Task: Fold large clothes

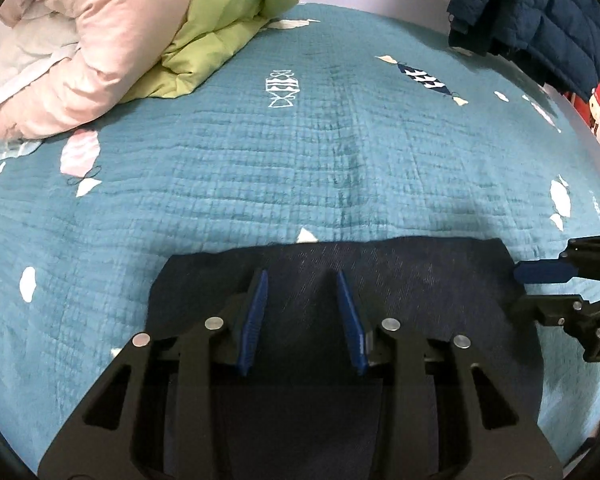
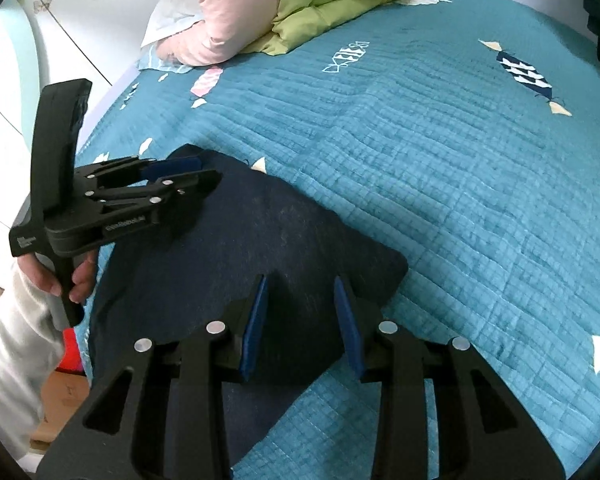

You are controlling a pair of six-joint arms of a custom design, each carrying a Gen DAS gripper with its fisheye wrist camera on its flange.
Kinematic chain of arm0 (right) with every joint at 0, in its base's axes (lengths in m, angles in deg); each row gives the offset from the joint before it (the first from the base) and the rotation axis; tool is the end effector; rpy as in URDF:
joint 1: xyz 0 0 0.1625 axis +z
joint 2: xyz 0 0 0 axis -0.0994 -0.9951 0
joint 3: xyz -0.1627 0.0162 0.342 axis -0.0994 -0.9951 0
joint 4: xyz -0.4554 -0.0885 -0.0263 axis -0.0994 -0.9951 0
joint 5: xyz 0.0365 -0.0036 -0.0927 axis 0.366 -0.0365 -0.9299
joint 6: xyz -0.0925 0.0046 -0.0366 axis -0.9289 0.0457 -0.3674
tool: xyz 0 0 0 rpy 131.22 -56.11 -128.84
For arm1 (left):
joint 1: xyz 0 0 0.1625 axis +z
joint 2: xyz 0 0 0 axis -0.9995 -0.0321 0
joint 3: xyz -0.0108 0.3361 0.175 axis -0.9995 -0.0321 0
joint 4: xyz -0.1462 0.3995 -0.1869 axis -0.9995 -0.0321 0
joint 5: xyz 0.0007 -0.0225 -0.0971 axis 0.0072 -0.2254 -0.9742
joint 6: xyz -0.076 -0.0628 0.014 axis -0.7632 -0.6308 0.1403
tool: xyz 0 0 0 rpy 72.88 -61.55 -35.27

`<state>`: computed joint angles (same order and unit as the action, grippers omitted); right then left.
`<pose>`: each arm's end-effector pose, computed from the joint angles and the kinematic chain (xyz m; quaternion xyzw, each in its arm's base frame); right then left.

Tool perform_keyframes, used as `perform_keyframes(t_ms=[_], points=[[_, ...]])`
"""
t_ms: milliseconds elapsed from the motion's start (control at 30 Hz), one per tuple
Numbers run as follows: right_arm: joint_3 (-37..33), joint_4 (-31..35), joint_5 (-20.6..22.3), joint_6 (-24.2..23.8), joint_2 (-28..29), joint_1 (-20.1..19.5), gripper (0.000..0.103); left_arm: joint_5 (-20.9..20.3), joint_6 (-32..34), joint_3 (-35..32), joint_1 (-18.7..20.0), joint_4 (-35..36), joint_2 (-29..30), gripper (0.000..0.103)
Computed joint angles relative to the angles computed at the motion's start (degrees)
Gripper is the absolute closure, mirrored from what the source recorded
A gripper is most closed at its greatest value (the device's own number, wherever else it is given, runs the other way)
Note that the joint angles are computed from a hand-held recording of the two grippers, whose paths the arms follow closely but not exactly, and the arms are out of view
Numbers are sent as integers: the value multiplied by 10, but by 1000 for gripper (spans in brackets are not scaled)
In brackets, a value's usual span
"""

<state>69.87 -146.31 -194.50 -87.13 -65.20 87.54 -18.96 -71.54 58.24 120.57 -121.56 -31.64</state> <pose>0.0556 -0.3442 0.3596 0.1014 -0.9503 0.2046 0.2115 -0.3716 -0.4574 0.0428 0.3335 0.8977 -0.1208 0.2613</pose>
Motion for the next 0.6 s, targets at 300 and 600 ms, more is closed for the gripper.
perform_keyframes(t_ms=[300,600], points=[[13,98,116,54,-79,-120,45,21,-74,66,-19,41,-65,66],[27,146,77,57,-140,-88,43,39,-204,110,-66,129,-132,62]])
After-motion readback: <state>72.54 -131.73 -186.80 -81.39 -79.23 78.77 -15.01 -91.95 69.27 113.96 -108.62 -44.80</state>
